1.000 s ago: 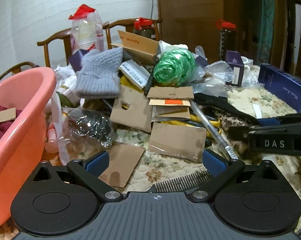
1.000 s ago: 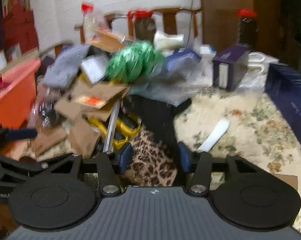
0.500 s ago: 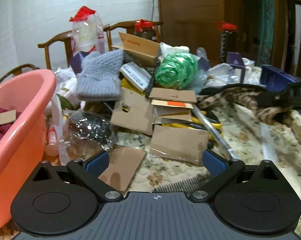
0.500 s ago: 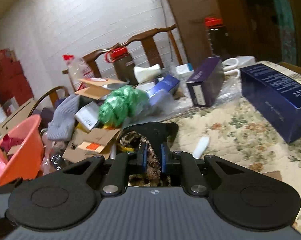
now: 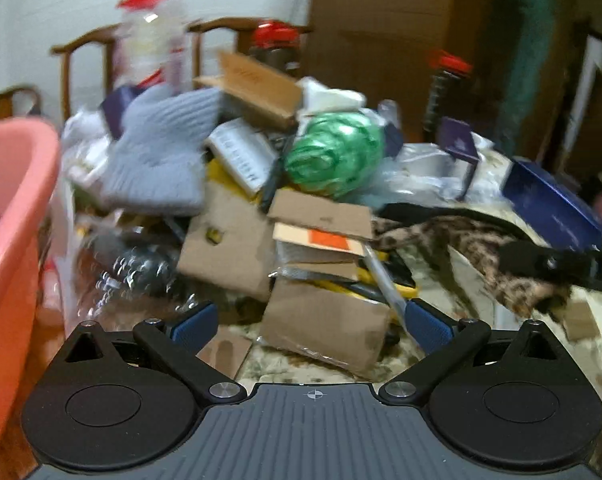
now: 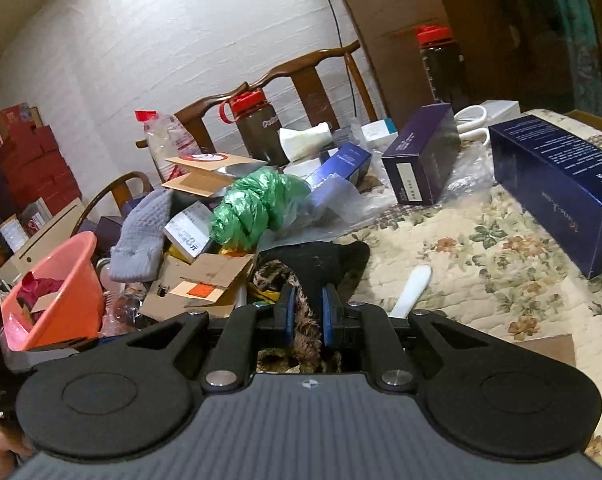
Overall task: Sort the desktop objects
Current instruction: 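Grasp a flat cardboard piece with the left tool while the right tool holds the glove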
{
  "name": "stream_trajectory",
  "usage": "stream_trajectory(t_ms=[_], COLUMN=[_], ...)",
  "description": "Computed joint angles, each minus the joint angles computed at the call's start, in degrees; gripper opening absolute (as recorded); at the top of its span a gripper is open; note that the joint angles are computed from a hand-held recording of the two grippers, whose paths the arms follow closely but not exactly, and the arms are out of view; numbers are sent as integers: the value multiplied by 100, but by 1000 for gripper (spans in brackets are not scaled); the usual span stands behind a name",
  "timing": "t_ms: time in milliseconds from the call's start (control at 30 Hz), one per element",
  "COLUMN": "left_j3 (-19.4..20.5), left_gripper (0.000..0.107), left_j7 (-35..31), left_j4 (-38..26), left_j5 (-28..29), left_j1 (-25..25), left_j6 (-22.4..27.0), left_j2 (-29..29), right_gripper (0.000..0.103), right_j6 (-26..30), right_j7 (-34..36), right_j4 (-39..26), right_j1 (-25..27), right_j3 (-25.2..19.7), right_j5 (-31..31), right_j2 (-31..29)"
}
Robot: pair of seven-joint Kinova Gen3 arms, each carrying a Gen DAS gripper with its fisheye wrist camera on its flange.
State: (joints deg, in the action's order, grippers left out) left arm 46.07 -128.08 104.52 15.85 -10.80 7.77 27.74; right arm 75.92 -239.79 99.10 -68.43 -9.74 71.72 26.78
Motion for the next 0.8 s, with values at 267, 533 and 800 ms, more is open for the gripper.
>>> stream_trajectory(t_ms=[267,533,800], left_j3=[-777,16,279], left_gripper=[103,74,73], left_j7=[-77,-394,-51], left_j4=[-374,-92,378], left_j5=[-94,294,-53], left_j1=[729,34,-164], left_j6=[377,176,-459], left_j2=[66,268,51], right_gripper=[15,16,15], right_j6=[-74,-113,-180], right_j7=[-164,-212,13], right_j4=[75,104,-8], right_j1=[23,51,103], right_j3=[-14,-31,-11], right_j5=[47,43,-78], right_j2=[-35,-51,-2])
